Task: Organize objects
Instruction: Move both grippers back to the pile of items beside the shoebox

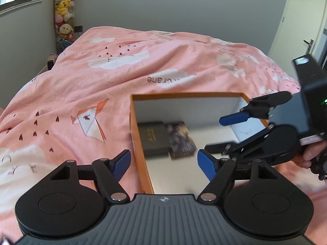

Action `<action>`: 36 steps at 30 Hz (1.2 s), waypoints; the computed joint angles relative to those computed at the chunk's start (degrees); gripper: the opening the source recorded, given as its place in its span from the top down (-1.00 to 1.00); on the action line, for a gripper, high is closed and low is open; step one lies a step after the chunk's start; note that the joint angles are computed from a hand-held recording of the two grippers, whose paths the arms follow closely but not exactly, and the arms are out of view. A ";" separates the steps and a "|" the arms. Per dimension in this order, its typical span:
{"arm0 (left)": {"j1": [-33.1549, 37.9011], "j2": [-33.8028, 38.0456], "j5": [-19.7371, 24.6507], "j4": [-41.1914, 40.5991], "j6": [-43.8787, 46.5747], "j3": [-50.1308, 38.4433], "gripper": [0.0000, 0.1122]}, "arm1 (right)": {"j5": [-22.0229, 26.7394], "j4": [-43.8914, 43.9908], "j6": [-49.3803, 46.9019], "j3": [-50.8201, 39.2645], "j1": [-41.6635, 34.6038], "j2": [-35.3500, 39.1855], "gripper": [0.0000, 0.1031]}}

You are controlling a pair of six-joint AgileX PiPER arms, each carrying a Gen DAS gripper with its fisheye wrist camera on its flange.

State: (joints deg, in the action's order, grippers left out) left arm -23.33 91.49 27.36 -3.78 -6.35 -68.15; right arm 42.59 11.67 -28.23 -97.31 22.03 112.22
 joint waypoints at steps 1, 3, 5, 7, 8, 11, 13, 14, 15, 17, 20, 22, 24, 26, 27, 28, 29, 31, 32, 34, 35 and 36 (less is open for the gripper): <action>-0.14 -1.21 0.73 -0.81 0.54 1.06 -0.48 | -3.10 1.23 0.20 3.60 0.36 -1.83 -0.16; -0.14 -3.21 2.84 -3.28 2.23 3.07 -0.47 | -5.28 5.05 -1.35 11.14 -0.40 -8.86 -0.09; 0.07 -4.50 5.95 -5.54 2.61 4.77 -0.45 | -6.87 7.79 -0.87 17.81 -0.08 -15.16 0.00; 0.24 -4.88 8.98 -6.81 1.38 6.34 -0.44 | -6.17 9.15 0.58 23.14 -0.66 -22.11 0.01; 0.43 -4.97 9.89 -7.70 1.06 7.42 -0.43 | -7.41 9.88 1.13 25.65 -0.19 -23.74 0.06; 1.11 -4.90 12.87 -9.25 0.84 10.33 -0.42 | -8.38 11.10 2.68 31.55 0.85 -28.02 0.16; 1.07 -5.58 14.92 -9.60 1.61 12.05 -0.41 | -7.56 9.17 6.59 33.62 2.43 -29.45 0.26; 0.78 -6.16 15.84 -10.04 2.44 12.80 -0.41 | -7.99 8.35 8.16 34.65 3.51 -29.38 0.32; 0.51 -6.70 16.89 -10.88 3.77 13.35 -0.41 | -8.43 7.79 9.61 35.15 4.45 -28.54 0.32; 0.35 -8.08 19.15 -13.40 7.39 14.44 -0.42 | -8.60 6.83 12.64 36.46 6.55 -28.07 0.32; 0.54 -7.90 22.52 -17.76 12.13 15.04 -0.43 | -8.25 8.51 14.38 39.68 8.26 -29.22 0.33; -0.74 -7.80 22.66 -16.78 11.31 15.48 -0.44 | -7.84 8.99 15.36 40.76 9.09 -29.43 0.33; -1.20 -7.97 22.44 -16.92 11.14 16.02 -0.45 | -7.78 8.19 16.88 42.77 9.83 -30.74 0.33; -0.62 -7.59 21.57 -18.43 12.04 16.73 -0.44 | -7.85 7.76 17.81 43.81 10.65 -31.07 0.33; -0.50 -7.48 21.03 -18.69 11.94 17.15 -0.43 | -8.38 6.85 18.97 44.42 11.28 -31.40 0.32; -0.63 -7.80 20.16 -18.66 11.53 17.74 -0.35 | -8.83 5.83 20.38 45.28 12.15 -32.02 0.32; -1.18 -8.01 19.35 -18.20 10.65 18.03 -0.23 | -9.08 5.24 21.27 45.63 12.73 -32.24 0.31; -1.99 -8.51 18.33 -16.62 8.90 18.19 -0.15 | -9.11 4.80 22.01 45.71 13.15 -32.30 0.31; -2.02 -9.01 17.89 -16.65 8.72 18.51 -0.12 | -8.91 4.76 22.24 46.26 13.20 -32.99 0.31; -2.00 -10.02 17.03 -16.35 8.21 18.82 -0.08 | -8.71 4.49 23.07 47.08 13.36 -34.02 0.31; -1.96 -10.59 16.25 -16.12 7.95 19.01 -0.06 | -8.69 4.41 23.28 47.18 13.27 -34.17 0.31; -1.98 -11.33 15.42 -15.99 7.66 19.25 -0.05 | -8.68 4.22 23.59 47.30 13.26 -34.37 0.31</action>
